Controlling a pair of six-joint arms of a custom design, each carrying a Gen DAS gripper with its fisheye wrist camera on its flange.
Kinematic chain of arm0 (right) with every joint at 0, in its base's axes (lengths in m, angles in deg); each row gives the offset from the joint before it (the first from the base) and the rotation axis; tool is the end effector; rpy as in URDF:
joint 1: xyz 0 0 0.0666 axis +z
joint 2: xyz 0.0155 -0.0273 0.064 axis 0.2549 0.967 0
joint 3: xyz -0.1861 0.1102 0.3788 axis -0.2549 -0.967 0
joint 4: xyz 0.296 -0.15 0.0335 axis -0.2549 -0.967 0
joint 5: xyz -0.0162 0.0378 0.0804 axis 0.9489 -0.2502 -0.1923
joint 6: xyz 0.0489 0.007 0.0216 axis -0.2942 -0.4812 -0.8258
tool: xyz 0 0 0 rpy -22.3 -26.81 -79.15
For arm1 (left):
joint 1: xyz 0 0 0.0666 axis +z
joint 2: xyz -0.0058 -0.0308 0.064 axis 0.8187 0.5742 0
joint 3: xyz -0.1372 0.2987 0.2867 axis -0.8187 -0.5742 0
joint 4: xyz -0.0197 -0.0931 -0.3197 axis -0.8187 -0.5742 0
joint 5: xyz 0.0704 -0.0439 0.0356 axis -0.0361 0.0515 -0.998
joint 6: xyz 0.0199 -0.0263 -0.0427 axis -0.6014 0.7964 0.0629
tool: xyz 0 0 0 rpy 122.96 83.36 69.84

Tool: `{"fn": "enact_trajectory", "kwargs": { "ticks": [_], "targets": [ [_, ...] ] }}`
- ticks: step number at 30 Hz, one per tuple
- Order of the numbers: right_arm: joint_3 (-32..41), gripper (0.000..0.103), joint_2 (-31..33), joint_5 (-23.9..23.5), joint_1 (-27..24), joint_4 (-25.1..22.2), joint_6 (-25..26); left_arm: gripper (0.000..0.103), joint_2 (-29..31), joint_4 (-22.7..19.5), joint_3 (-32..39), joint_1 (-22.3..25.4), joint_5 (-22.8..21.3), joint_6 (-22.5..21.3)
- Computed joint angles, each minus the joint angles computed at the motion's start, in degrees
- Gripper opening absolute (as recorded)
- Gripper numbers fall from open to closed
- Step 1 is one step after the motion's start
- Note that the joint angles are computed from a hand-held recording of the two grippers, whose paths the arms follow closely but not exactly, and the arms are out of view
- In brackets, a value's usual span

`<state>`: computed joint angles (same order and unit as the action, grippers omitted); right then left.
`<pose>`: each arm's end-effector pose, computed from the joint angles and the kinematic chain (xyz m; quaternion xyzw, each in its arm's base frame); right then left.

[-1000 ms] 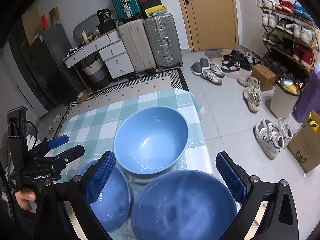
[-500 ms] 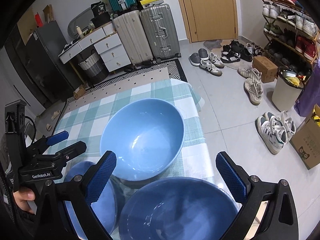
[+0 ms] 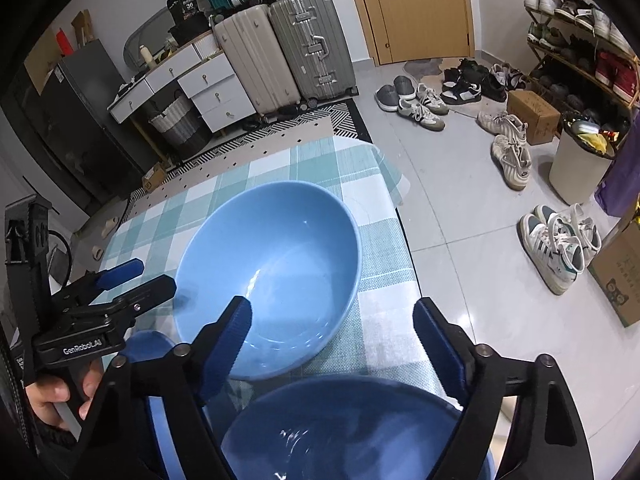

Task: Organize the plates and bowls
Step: 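Close the left tool on the blue bowl rim while the right tool grips it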

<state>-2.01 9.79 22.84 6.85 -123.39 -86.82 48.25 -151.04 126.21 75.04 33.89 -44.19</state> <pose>0.2644 -0.0311 0.4148 0.1551 0.9411 0.0969 0.2844 0.3546 0.1091 0.4581 0.2744 0.9153 -0.1601 0.2474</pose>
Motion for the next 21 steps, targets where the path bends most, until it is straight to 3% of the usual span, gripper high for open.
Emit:
{"fn": "enact_trajectory", "kwargs": {
  "ticks": [5, 7, 9, 16, 21],
  "targets": [
    [-0.19, 0.072, 1.2, -0.55, -0.18, 0.41, 0.29, 0.077, 0.63, 0.15, -0.51, -0.92, 0.01, 0.09],
    [-0.26, 0.068, 1.57, -0.41, 0.08, 0.49, 0.5, 0.069, 0.76, 0.45, -0.77, -1.41, -0.18, 0.23],
    [-0.3, 0.058, 2.05, -0.26, 0.38, 0.35, 0.68, 0.063, 0.9, 0.4, -0.96, -1.86, -0.21, 0.17],
    [-0.74, 0.047, 2.27, -0.15, 0.7, 0.88, 0.68, 0.043, 1.35, 0.01, -1.52, -2.8, 0.0, -0.11],
    [-0.79, 0.031, 2.43, 0.51, 0.99, 0.98, 0.57, 0.027, 1.39, 0.36, -2.14, -3.3, -0.47, 0.11]
  ]
}}
